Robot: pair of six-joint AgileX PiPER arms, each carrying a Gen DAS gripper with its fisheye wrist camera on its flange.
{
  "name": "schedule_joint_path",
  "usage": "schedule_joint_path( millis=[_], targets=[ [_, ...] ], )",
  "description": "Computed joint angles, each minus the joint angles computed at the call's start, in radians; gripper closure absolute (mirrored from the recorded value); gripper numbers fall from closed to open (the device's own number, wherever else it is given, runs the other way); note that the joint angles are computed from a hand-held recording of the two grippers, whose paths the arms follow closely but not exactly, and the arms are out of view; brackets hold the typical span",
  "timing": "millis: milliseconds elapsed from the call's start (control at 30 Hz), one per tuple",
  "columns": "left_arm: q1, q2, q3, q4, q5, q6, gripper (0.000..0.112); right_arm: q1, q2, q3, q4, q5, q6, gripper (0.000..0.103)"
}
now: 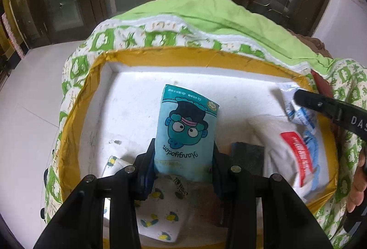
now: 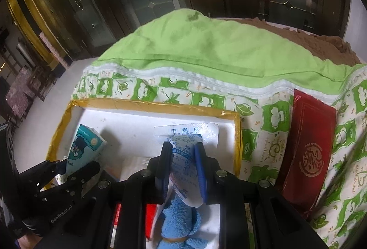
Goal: Organize soft objects
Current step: 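Lower both packs into the tray and open both grippers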
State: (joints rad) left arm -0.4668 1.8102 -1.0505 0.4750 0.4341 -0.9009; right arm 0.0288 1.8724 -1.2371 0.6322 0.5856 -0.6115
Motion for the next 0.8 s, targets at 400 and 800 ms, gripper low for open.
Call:
schedule_joint_path(
  millis=[400, 800],
  targets=[
    [-0.013, -0.024, 0.042, 0.079, -0.005, -0.085, 0.064, 0.008, 0.001, 0.031, -0.007, -0.040, 0.000, 0.077],
    [-0.073, -0.151, 0.114, 0.168, 0.014, -0.210, 0.028, -0.053, -0.065, 0.102, 0.219, -0.023, -0.161, 0.039]
  ],
)
